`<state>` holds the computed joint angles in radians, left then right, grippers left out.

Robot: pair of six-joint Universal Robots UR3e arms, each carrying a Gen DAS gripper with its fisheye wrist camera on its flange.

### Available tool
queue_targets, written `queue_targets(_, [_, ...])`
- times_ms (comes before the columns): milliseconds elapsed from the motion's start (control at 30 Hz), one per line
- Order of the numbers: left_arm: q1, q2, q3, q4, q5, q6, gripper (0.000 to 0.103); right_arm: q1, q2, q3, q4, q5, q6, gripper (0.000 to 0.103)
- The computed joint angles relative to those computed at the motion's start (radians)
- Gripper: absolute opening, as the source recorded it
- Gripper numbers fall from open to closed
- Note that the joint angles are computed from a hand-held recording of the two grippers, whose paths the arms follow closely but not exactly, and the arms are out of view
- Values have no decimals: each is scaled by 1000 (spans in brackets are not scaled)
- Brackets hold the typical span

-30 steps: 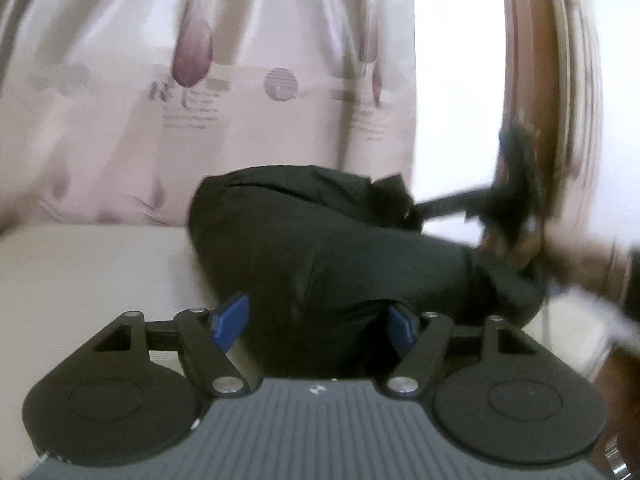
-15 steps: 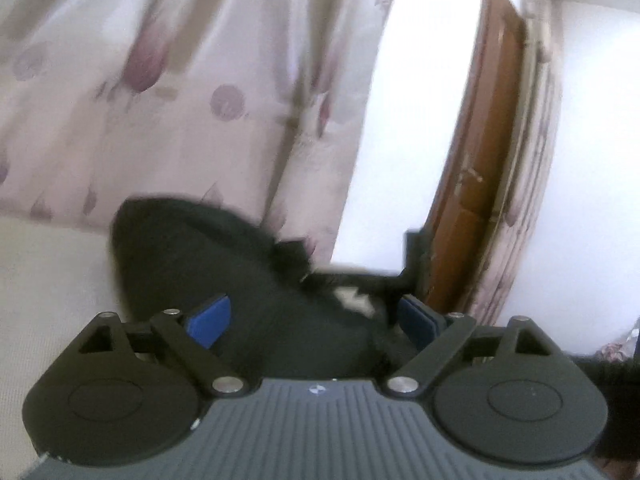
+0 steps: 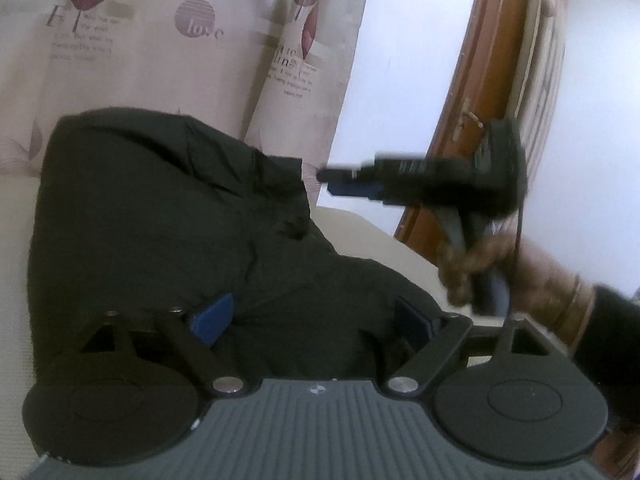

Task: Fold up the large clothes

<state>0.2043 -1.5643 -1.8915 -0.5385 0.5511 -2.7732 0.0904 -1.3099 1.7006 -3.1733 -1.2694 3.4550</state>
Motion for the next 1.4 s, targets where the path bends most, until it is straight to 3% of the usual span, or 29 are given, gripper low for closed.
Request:
queue_targets(33, [-5,-9,-5,20,0,-7,87,17,9,-50,53,-26,-4,79])
queue_targets(67, [-11,-20,-2,35,4,-15,88,46,31,-101,80,-71,-12,94])
queue_targets(100, [-16,-27,-6,46,9,-12,88,66,52,-139,91,-91,-27,94])
queue_targets(200, [-18,-11,-55,77,13,27,93,145,152,-323,200,-190,-127,92])
queue_targets(233, [-23,-10,-66,88,18,42,93,175,197,-405,268,-241,-164,75])
queue_targets(267, [-27,-15,-77,111,24,45,93,197,238,-483,349,-292,-191,24])
queue_targets(300, [-29,-23,-84,126,23,51,93,215,280,-550,421,-353,-209,16])
queue_targets(400, [-34,-45,-72,121,14,78,93,199,336,-557,455,-365,-211,17])
queue_targets(467, [-39,-52,-69,117,10,91,94,185,349,-515,448,-325,-230,17])
queue_targets(533, [-47,-59,-60,115,23,97,96,152,305,-442,405,-281,-171,18])
queue_targets(667, [-53,-77,-51,135,28,79,97,62,32,-44,101,-186,65,26])
queue_targets(733, [-56,-78,-59,158,32,69,99,72,-143,166,-3,-177,45,31])
queue_targets(800, [-60,-81,-71,187,33,65,101,165,-258,309,-90,-250,-24,31])
queue_targets(933, [-72,-80,-87,236,53,45,102,431,-226,306,-76,-531,-129,30])
queue_targets(1000, [-65,-70,-97,232,48,50,102,477,-169,275,-11,-594,-157,29])
queue_targets(1133, [-64,-37,-98,187,63,56,103,443,-103,290,17,-552,-102,27])
queue_targets(1400, [-98,35,6,23,206,-34,103,396,-25,358,-140,-476,-64,25])
